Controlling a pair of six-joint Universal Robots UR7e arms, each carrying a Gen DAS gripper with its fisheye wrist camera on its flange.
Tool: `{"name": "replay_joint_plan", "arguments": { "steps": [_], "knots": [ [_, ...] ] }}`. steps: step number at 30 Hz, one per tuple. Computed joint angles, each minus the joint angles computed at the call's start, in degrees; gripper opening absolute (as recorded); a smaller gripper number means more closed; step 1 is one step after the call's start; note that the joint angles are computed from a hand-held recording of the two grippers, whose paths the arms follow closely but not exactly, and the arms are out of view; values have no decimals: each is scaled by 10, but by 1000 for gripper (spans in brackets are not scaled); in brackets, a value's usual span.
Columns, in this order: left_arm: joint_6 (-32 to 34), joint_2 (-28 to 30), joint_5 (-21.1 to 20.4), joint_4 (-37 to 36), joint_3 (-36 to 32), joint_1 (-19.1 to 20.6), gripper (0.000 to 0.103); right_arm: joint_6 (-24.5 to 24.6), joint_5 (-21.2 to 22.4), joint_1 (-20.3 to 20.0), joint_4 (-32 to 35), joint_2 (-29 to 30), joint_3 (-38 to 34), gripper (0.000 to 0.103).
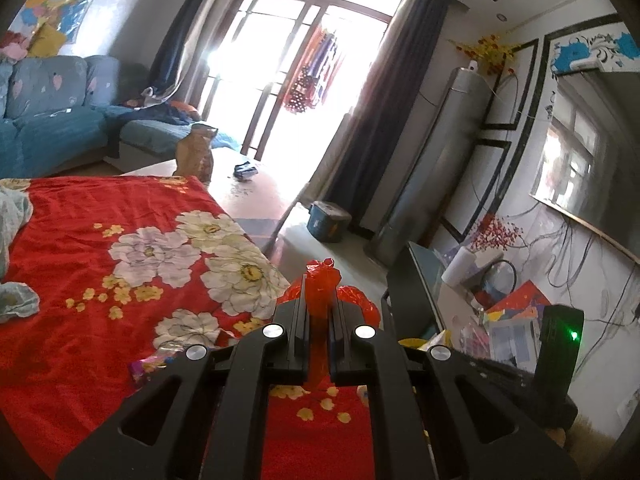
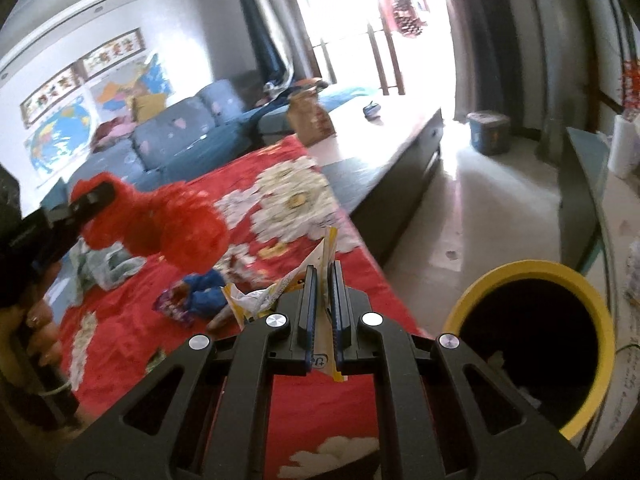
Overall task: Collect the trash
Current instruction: 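Carry the red bag and white-yellow wrapper over the yellow bin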
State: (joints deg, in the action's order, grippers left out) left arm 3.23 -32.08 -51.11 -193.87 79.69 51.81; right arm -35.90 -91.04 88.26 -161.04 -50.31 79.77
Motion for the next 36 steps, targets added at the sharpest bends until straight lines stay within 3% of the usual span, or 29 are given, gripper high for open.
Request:
{"name": "replay_joint_plan", "arguments": {
  "steps": [36],
  "knots": [
    [38, 88, -62, 130, -114, -18, 6, 71, -37, -42, -73, -4, -38, 4]
  ]
}}
